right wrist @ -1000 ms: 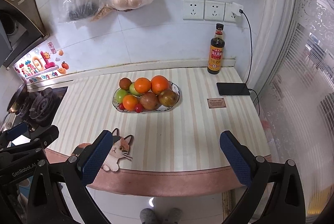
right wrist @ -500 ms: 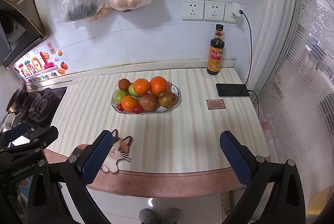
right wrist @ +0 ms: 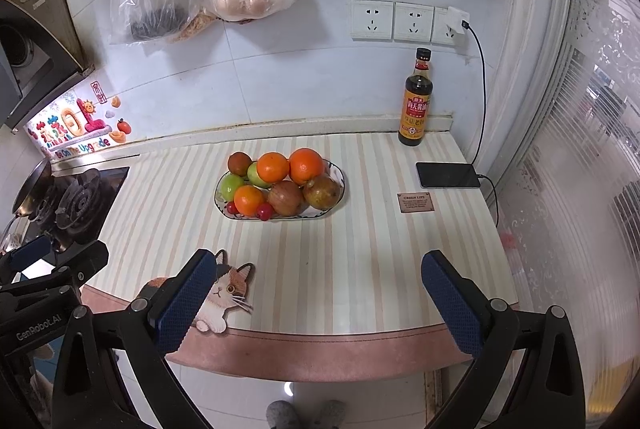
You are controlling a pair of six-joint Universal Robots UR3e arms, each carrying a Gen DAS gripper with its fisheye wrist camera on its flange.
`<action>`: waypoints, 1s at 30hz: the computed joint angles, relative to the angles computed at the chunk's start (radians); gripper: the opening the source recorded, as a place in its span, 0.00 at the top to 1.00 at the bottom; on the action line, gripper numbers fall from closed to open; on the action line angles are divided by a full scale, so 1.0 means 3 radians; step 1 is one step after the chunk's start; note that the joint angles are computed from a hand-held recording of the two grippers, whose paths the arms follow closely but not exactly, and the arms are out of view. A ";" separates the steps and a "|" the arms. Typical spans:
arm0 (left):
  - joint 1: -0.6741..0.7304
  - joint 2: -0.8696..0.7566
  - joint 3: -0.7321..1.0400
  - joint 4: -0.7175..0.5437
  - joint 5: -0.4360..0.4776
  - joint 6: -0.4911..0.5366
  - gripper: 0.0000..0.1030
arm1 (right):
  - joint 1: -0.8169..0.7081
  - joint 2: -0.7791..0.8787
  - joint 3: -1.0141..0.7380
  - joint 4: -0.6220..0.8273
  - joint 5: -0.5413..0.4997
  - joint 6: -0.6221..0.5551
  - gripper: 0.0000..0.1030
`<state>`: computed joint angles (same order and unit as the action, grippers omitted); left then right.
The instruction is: Organize fruits
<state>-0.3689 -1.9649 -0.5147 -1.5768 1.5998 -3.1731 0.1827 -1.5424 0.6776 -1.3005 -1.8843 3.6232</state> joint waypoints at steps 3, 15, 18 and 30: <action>-0.0010 -0.0025 0.0054 -0.0029 0.0007 -0.0014 0.00 | -0.0004 0.0001 -0.0004 0.0003 0.0006 -0.0002 0.00; -0.0021 -0.0049 0.0105 -0.0058 0.0005 -0.0034 0.00 | -0.0033 0.0004 -0.0029 0.0016 0.0020 -0.0034 0.00; -0.0033 -0.0073 0.0151 -0.0081 0.0009 -0.0038 0.00 | -0.0061 0.0003 -0.0031 0.0017 0.0039 -0.0070 0.00; -0.0055 -0.0079 0.0163 -0.0088 0.0045 -0.0066 0.00 | -0.0087 0.0015 -0.0046 0.0021 0.0090 -0.0110 0.00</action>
